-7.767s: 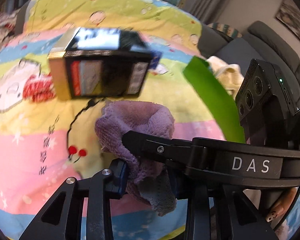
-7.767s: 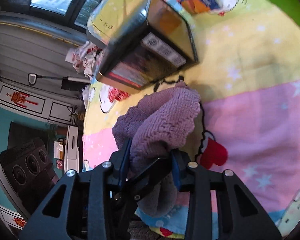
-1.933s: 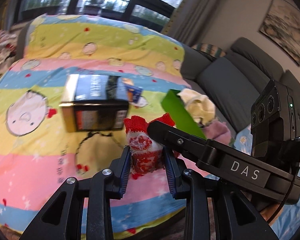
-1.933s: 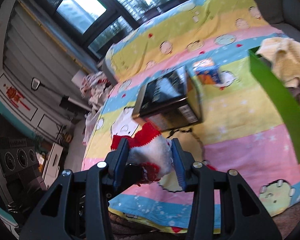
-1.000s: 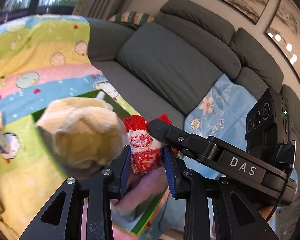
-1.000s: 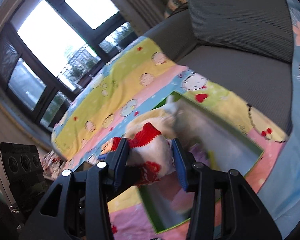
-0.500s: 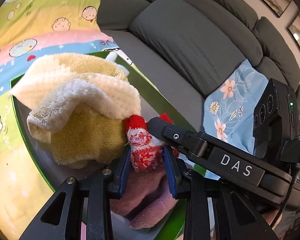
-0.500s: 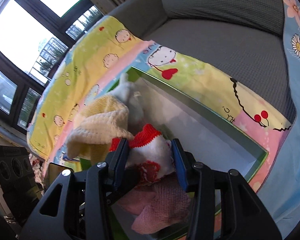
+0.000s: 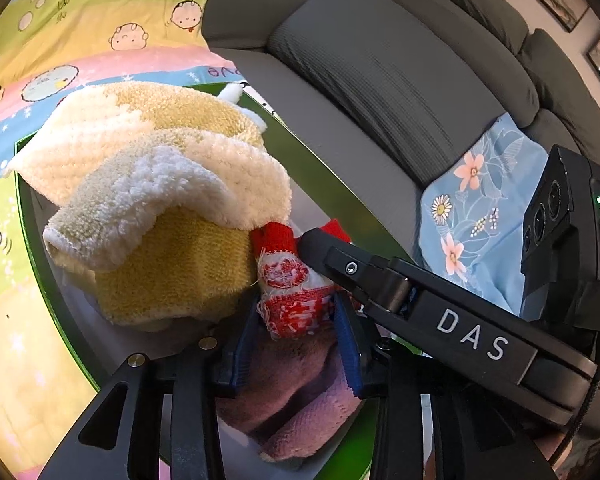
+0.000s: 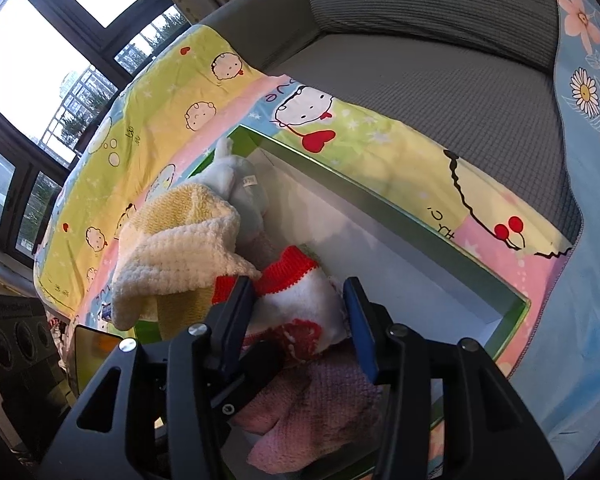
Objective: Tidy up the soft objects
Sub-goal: 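Open the right gripper to drop the sock into the box, then move the right tool to the blue tissue pack and grasp it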
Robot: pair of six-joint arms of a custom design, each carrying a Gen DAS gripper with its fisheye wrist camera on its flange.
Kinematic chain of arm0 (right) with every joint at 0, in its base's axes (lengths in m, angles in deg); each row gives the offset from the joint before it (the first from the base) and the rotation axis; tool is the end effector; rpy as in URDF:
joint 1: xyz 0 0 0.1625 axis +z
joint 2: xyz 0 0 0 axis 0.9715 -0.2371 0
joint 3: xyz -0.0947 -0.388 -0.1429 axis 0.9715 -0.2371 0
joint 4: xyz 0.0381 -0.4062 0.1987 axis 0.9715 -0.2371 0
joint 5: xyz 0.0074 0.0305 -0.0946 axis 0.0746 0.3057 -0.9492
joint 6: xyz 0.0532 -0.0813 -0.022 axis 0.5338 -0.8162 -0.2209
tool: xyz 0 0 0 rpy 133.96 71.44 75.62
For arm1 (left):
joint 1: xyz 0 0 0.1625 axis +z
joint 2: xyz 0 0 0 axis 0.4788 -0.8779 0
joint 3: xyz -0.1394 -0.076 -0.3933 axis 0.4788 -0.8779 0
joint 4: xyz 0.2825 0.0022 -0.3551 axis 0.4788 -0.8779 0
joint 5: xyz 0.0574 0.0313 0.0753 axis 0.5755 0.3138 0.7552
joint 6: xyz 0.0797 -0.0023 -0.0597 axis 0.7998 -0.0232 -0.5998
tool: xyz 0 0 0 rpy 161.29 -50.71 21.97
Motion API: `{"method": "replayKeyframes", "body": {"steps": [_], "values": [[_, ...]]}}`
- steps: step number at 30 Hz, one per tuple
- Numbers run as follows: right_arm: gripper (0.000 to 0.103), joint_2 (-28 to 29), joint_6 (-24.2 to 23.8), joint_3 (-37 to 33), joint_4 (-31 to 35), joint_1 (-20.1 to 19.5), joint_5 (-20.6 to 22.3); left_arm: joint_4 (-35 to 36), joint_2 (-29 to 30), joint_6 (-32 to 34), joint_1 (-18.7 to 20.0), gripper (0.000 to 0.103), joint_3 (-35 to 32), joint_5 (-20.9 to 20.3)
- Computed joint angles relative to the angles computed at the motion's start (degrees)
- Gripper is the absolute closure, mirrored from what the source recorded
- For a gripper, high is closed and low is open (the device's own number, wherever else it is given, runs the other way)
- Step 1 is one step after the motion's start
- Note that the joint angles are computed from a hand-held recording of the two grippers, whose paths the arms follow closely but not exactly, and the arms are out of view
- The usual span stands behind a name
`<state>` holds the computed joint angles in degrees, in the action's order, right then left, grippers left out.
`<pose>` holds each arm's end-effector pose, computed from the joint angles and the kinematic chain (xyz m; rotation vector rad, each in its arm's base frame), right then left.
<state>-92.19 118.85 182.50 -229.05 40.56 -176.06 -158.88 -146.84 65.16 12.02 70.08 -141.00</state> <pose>0.2623 -0.3692 0.1664 -0.3126 -2.5354 1.0612 -0.2612 -0.4342 0.1708 0.7236 2.8774 -0.3666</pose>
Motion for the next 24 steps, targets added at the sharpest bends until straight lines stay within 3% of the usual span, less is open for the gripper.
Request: {"method": "replayKeyframes", "body": {"steps": [4, 6, 8, 10, 11, 12, 15, 18, 22, 24], "values": [[0.047, 0.11, -0.72, 0.09, -0.47, 1.54, -1.98, 0.77, -1.76, 0.72, -0.79, 0.062, 0.79, -0.14], [0.036, 0.23, -0.91, 0.2, -0.61, 3.18, -4.43, 2.01, -3.04, 0.38, -1.43, 0.051, 1.15, 0.12], [0.034, -0.01, -1.79, 0.9, -2.94, 4.11, -4.77, 2.65, -4.44, -0.2, -1.95, 0.036, 1.67, -0.05], [0.03, -0.44, -2.92, 1.66, -5.92, 5.21, -4.26, 2.94, -6.25, -0.68, -2.67, 0.027, 2.46, 0.39], [0.021, -0.36, -3.22, 1.76, -6.86, 5.79, -4.44, 3.2, -7.22, -1.01, -3.23, 0.025, 2.87, 1.09], [0.018, -0.06, -4.0, 1.76, -8.15, 6.74, -5.09, 3.71, -8.21, -1.3, -3.71, 0.024, 3.21, 1.81], [0.016, 0.97, -4.97, 1.25, -9.29, 8.88, -6.43, 5.18, -11.66, -1.98, -4.81, 0.02, 4.28, 2.84], [0.013, 1.74, -5.97, 0.98, -10.69, 10.47, -6.11, 6.82, -15.78, -1.16, -4.78, 0.019, 5.0, 0.72], [0.007, 3.36, -6.8, -0.03, -11.41, 12.93, -8.23, 8.86, -22.7, -3.68, -5.6, 0.016, 7.04, 3.45], [0.003, 4.17, -7.22, -0.41, -12.2, 13.89, -8.96, 11.24, -26.66, -5.28, -6.19, 0.006, 7.99, 5.81]]}}
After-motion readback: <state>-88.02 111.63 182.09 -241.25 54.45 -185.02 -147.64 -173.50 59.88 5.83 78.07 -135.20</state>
